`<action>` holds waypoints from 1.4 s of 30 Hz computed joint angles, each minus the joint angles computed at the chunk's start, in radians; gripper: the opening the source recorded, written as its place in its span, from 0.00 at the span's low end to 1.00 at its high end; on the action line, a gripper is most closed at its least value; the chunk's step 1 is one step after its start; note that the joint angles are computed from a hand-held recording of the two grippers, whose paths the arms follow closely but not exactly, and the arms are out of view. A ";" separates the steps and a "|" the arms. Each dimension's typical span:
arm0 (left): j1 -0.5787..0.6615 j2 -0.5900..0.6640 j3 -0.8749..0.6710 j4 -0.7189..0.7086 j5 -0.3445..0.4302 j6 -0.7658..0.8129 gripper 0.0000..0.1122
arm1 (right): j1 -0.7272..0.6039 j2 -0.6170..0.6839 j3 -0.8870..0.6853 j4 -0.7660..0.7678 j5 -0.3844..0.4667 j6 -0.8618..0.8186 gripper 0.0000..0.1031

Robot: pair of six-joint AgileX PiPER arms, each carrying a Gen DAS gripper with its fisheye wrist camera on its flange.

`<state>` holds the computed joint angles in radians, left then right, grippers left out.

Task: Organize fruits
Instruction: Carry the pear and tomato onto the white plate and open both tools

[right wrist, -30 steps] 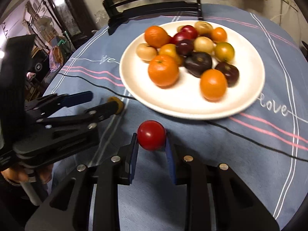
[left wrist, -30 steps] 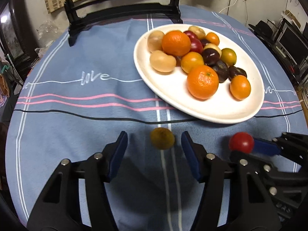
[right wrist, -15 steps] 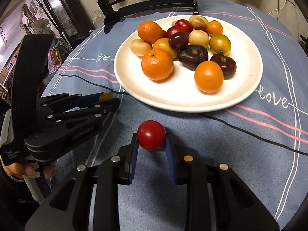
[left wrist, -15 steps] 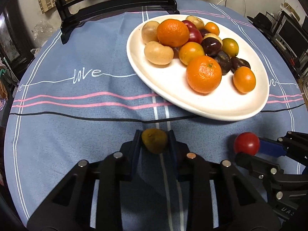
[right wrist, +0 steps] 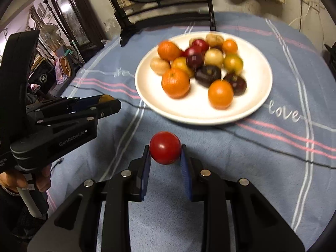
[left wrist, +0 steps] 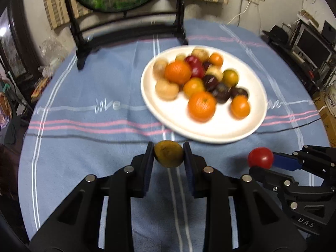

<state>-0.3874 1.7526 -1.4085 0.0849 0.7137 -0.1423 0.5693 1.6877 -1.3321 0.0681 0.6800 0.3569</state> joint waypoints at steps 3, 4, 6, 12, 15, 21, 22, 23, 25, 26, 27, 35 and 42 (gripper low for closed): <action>-0.016 0.006 -0.071 0.000 0.020 0.009 0.25 | -0.011 -0.032 -0.046 -0.035 0.026 0.002 0.27; -0.021 0.012 -0.100 0.002 0.030 0.012 0.25 | -0.016 -0.037 -0.060 -0.041 0.031 -0.002 0.27; -0.034 0.030 -0.163 0.012 0.051 0.010 0.25 | -0.030 -0.043 -0.109 -0.053 0.051 -0.009 0.27; -0.058 0.111 -0.362 0.021 0.116 0.014 0.25 | -0.092 -0.024 -0.232 -0.052 0.076 -0.049 0.27; -0.063 0.160 -0.448 0.026 0.151 0.016 0.25 | -0.121 0.008 -0.284 -0.031 0.082 -0.074 0.27; -0.054 0.248 -0.549 0.009 0.189 0.028 0.25 | -0.157 0.086 -0.357 -0.001 0.096 -0.102 0.27; -0.052 0.268 -0.567 0.010 0.195 0.027 0.25 | -0.164 0.099 -0.366 0.006 0.097 -0.110 0.27; -0.048 0.286 -0.584 0.008 0.201 0.028 0.25 | -0.167 0.107 -0.371 0.006 0.101 -0.114 0.27; -0.035 0.320 -0.621 -0.003 0.215 0.034 0.25 | -0.181 0.135 -0.385 0.009 0.106 -0.125 0.27; -0.029 0.335 -0.635 -0.007 0.221 0.034 0.25 | -0.189 0.146 -0.387 0.007 0.107 -0.126 0.27; -0.018 0.353 -0.655 -0.015 0.230 0.037 0.25 | -0.197 0.153 -0.387 0.011 0.106 -0.128 0.27; -0.011 0.481 -0.830 -0.059 0.293 0.084 0.25 | -0.242 0.276 -0.489 0.068 0.139 -0.175 0.27; -0.024 0.588 -0.994 -0.027 0.362 0.099 0.25 | -0.265 0.372 -0.612 0.085 0.186 -0.196 0.27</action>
